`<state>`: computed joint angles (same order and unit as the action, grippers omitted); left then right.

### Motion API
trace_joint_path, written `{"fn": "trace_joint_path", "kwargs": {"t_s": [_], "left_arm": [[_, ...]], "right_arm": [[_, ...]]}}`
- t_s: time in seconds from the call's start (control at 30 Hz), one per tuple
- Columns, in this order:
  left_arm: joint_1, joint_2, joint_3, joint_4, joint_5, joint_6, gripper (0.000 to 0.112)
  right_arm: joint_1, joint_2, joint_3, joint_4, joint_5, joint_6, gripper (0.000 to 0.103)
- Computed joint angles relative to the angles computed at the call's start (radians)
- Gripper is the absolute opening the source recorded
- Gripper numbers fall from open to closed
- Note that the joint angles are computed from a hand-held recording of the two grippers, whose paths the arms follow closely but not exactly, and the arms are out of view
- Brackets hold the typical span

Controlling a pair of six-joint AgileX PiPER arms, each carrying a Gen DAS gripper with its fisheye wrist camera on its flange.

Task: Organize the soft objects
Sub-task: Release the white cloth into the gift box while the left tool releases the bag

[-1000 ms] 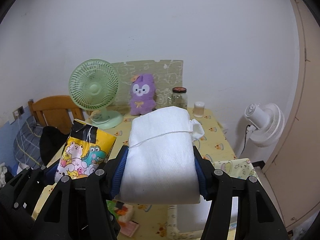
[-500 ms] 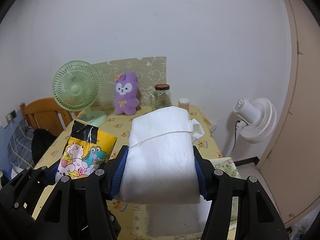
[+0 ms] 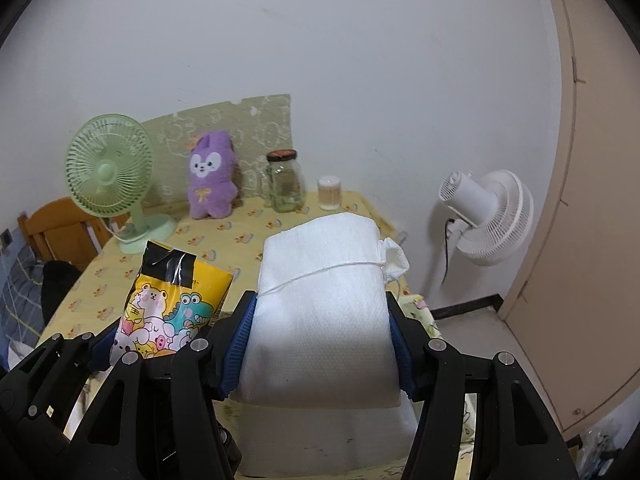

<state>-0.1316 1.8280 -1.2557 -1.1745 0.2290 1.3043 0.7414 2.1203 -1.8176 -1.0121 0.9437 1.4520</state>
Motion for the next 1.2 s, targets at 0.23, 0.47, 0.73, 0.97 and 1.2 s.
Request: {"fn": "trace_joint_path", "kwargs": {"t_s": [0.23,0.47,0.73,0.97,1.2], "left_arm": [[-0.060,0.045,-0.025,0.130,-0.019,-0.116,0.050],[-0.091,0.110,-0.100,0.396,0.035,-0.355,0.072],[-0.098,0.121,-0.121,0.439,0.060,-0.389,0.088],[-0.097,0.109,-0.109,0.414,0.055,-0.369,0.092],[-0.075,0.065,-0.071,0.321,0.060,-0.269,0.094]], "right_arm": [[-0.038,-0.028,0.101,-0.001,-0.037,0.064,0.063],[-0.089,-0.034,0.161,0.044,-0.099,0.084,0.065],[-0.117,-0.048,0.208,0.051,-0.178,0.110,0.092],[-0.099,-0.037,0.163,0.069,-0.104,0.075,0.094],[-0.060,-0.049,0.145,0.056,-0.032,0.090,0.094]]}}
